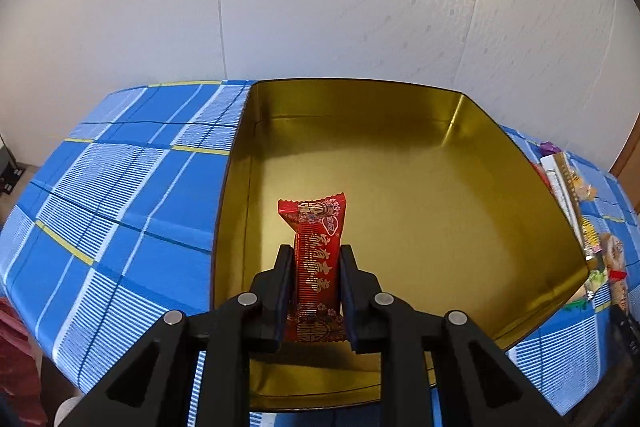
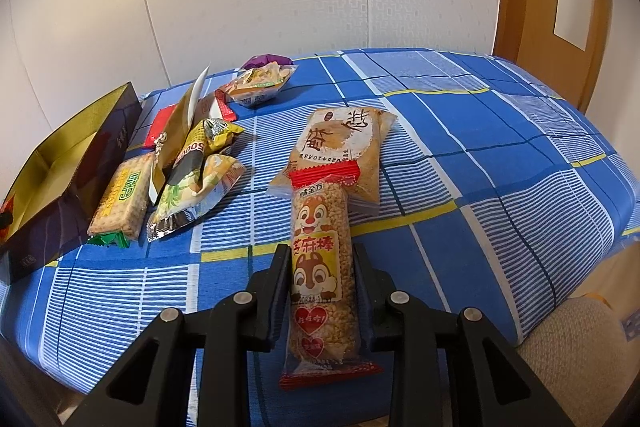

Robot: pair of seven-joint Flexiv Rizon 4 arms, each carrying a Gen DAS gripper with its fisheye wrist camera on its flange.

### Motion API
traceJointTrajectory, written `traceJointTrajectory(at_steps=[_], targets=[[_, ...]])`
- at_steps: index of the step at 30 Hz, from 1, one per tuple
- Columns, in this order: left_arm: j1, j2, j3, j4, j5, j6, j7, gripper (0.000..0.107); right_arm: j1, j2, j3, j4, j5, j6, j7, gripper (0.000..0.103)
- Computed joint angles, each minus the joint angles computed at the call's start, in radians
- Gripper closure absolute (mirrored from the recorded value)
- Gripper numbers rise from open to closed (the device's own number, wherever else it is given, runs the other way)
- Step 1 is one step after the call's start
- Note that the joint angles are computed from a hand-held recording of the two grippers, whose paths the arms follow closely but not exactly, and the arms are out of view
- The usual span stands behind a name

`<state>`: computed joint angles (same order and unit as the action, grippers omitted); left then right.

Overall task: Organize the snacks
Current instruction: 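Carry the red candy packet into the tin box and open the left gripper, then grasp the chipmunk rice bar with the right gripper and drop it into the tin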

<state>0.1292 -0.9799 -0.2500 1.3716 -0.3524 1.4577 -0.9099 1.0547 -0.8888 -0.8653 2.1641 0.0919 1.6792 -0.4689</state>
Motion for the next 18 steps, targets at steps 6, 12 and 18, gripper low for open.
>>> traceJointTrajectory(at_steps=[6,12,18], targets=[[-0.022,0.007,0.039,0.014,0.017,0.032,-0.035,0.081,-0.002,0.001,0.003,0.000,0.004,0.005,0.000,0.072],[0.069,0.034,-0.100,0.108,0.025,0.107,-0.005,0.079,-0.008,0.005,0.012,0.005,0.018,0.030,-0.003,0.074],[0.197,0.053,-0.286,0.221,0.052,0.150,0.031,0.077,-0.015,0.003,0.031,0.006,0.064,0.096,-0.030,0.074]])
